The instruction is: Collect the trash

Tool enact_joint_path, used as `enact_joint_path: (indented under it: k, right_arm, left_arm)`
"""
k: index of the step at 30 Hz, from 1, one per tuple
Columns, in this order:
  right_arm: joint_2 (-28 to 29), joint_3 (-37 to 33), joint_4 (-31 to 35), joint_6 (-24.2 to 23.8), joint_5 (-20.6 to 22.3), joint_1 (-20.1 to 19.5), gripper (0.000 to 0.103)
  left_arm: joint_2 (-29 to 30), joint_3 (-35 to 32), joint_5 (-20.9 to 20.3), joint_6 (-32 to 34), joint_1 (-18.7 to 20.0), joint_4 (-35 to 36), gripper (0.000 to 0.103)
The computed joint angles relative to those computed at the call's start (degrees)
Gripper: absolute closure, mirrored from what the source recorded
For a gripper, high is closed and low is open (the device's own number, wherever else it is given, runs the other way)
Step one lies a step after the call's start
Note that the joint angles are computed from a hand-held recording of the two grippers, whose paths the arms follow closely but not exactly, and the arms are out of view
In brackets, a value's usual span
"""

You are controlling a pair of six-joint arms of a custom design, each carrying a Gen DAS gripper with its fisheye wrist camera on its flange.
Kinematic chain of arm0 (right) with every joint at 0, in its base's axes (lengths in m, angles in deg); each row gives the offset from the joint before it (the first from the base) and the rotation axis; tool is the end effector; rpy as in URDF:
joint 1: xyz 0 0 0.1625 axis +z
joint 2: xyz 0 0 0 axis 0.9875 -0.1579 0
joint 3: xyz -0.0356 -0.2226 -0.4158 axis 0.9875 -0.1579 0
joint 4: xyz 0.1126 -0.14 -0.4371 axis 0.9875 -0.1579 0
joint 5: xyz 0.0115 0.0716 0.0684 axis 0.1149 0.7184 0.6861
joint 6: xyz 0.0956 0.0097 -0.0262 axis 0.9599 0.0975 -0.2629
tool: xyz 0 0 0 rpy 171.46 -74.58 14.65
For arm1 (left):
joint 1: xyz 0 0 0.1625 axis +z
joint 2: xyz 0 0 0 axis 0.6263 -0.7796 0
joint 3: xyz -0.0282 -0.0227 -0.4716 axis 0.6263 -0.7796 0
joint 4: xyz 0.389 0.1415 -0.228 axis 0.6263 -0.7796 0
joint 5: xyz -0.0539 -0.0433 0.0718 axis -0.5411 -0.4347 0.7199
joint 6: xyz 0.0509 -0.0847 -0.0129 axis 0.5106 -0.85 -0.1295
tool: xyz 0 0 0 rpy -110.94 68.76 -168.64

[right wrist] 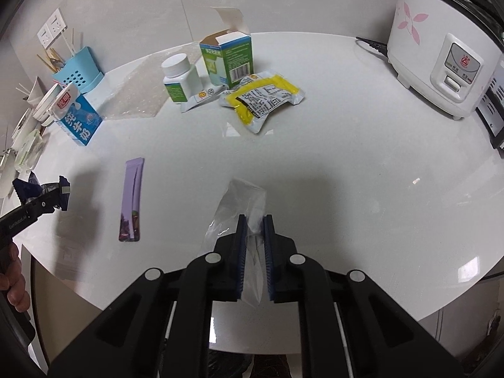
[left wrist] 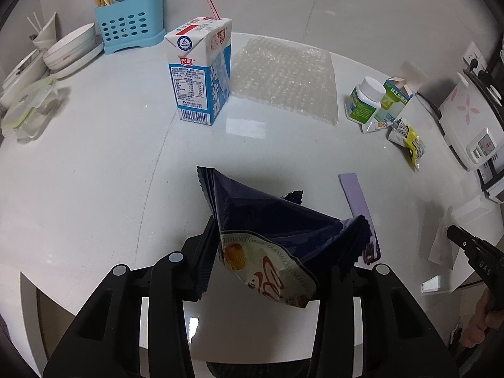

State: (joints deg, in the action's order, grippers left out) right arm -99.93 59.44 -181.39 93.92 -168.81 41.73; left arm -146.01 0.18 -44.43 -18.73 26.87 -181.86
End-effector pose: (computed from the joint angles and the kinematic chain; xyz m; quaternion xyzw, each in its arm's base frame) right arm 0.4970 -0.6845 0.1462 -0.0978 -0.8707 0.2977 0.3791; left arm -0.1574 -0.8092 0.4866 0.2285 0.9201 -0.1555 0.2776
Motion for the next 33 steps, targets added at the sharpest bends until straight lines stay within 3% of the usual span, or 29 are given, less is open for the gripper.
enact_joint_path:
  k: [18, 33]
  right_arm:
    - [3.5, -1.9, 0.2, 2.5, -0.3, 5.1, 0.093]
    - [5.8, -1.2, 1.1, 8.8, 0.4, 10.7, 0.093]
  left_arm:
    - [-10.1, 9.7, -2.2, 4.4, -0.4, 0.4, 0.063]
    - [-19.4, 17.5, -5.2, 6.3, 0.5, 2.7, 0.063]
